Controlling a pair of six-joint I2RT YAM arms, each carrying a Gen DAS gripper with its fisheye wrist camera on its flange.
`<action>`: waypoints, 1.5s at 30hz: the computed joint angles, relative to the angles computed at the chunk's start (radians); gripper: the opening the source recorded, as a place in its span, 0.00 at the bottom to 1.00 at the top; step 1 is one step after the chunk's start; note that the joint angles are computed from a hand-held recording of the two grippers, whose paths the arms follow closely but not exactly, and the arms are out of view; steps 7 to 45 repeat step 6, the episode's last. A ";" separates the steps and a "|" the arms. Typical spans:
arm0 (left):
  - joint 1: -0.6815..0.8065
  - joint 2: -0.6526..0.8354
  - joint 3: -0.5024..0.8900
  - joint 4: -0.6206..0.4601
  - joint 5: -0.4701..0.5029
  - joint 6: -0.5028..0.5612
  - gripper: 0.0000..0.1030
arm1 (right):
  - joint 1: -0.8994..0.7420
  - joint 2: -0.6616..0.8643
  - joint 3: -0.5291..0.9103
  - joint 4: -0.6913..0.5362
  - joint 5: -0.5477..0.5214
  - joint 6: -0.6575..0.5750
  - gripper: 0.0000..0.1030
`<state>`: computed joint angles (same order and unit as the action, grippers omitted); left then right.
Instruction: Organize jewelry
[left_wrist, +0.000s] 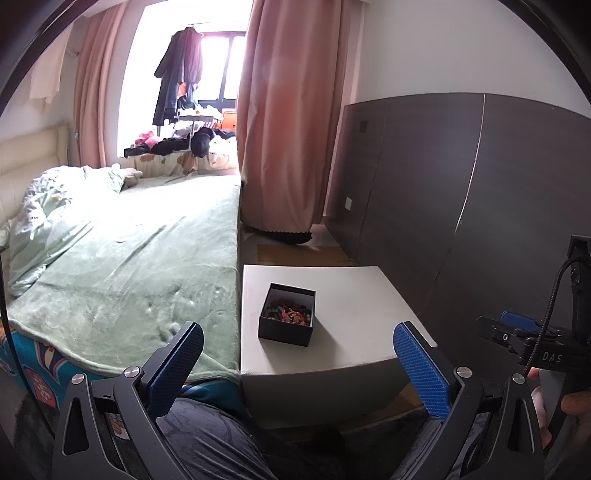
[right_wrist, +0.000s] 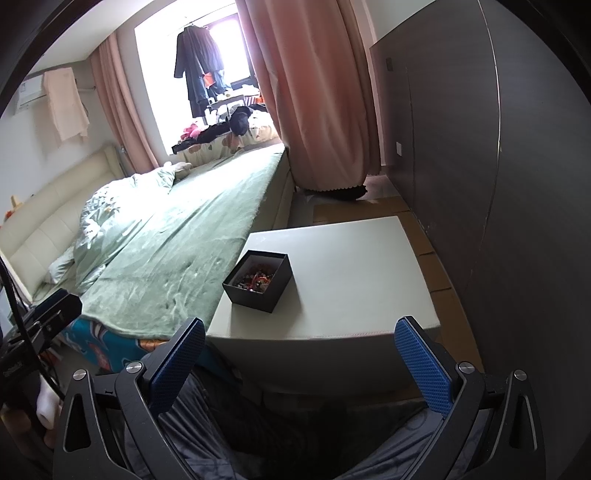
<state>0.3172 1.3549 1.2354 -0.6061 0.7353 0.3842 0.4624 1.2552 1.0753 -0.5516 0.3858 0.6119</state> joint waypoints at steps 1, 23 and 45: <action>-0.001 0.001 -0.001 0.001 -0.001 -0.001 0.99 | -0.002 0.004 0.004 -0.001 -0.001 0.000 1.00; -0.008 0.012 -0.002 0.014 -0.005 0.001 1.00 | -0.013 0.030 0.018 0.000 -0.010 0.001 1.00; -0.008 0.012 -0.002 0.014 -0.005 0.001 1.00 | -0.013 0.030 0.018 0.000 -0.010 0.001 1.00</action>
